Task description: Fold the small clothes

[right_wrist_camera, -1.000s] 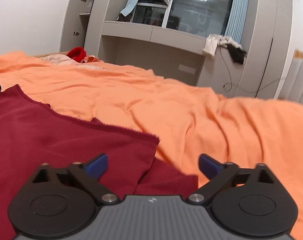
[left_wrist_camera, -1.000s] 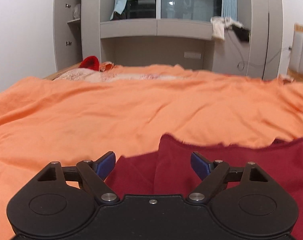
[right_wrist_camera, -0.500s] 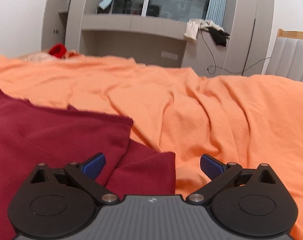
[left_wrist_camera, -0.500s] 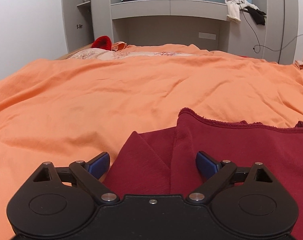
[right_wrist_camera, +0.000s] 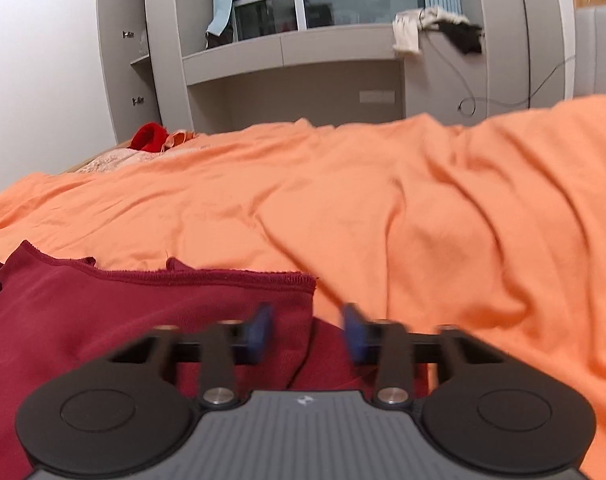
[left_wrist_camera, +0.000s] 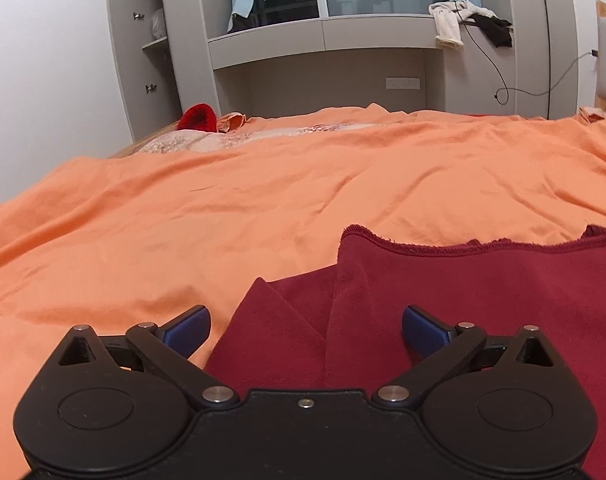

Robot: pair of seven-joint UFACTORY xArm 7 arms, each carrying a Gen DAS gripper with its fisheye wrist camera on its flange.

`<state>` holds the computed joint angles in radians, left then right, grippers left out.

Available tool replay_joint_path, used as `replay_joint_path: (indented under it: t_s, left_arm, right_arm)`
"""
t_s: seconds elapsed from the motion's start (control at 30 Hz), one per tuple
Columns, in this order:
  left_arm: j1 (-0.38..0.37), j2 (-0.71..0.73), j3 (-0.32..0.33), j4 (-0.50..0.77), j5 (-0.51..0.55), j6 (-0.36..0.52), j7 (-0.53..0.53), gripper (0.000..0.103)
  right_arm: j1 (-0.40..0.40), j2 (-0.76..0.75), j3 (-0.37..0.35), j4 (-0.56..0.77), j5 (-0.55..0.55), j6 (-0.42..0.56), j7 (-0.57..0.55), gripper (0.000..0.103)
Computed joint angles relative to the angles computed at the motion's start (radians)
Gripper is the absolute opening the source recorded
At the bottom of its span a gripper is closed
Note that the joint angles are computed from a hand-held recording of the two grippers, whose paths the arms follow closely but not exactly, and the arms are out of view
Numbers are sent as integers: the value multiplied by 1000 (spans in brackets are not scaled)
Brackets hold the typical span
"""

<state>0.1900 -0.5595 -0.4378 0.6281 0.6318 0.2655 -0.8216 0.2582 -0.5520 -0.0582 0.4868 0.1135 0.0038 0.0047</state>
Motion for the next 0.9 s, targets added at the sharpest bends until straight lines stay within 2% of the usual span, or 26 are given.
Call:
replay_joint_path:
  t_s: [0.03, 0.13, 0.2, 0.3, 0.4, 0.47, 0.6, 0.67, 0.83, 0.9]
  left_arm:
    - [-5, 2, 5, 1, -3, 1, 4, 102]
    - [-14, 5, 17, 2, -15, 3, 9, 102]
    - [-5, -9, 17, -11, -10, -26, -5, 102]
    - [24, -39, 5, -39, -10, -95, -11, 102]
    - [33, -36, -5, -40, -41, -89, 15, 102]
    - [20, -24, 9, -36, -72, -80, 31, 102]
    - [-49, -2, 104, -55, -183, -111, 55, 102]
    - [-61, -7, 138, -72, -246, -133, 45, 102]
    - [-60, -67, 171, -124, -352, -201, 47, 102]
    - [-60, -111, 176, -146, -379, -211, 65, 102]
  right_arm:
    - [-5, -6, 10, -6, 14, -14, -10, 5]
    - [-167, -37, 160, -27, -47, -77, 63, 2]
    - [-229, -46, 214, -29, -68, -105, 99, 2]
    - [-257, -35, 239, -21, -96, -82, 125, 2]
    - [-258, -18, 239, -11, -125, -30, 139, 3]
    - [-255, -26, 230, -19, -134, -24, 155, 5]
    - [-226, -66, 188, -38, -139, -13, 165, 24]
    - [-247, -99, 202, -49, -148, 1, 176, 34]
    - [-230, -199, 177, -68, -157, 42, 177, 54]
    - [-191, -245, 146, -80, -147, 54, 168, 77]
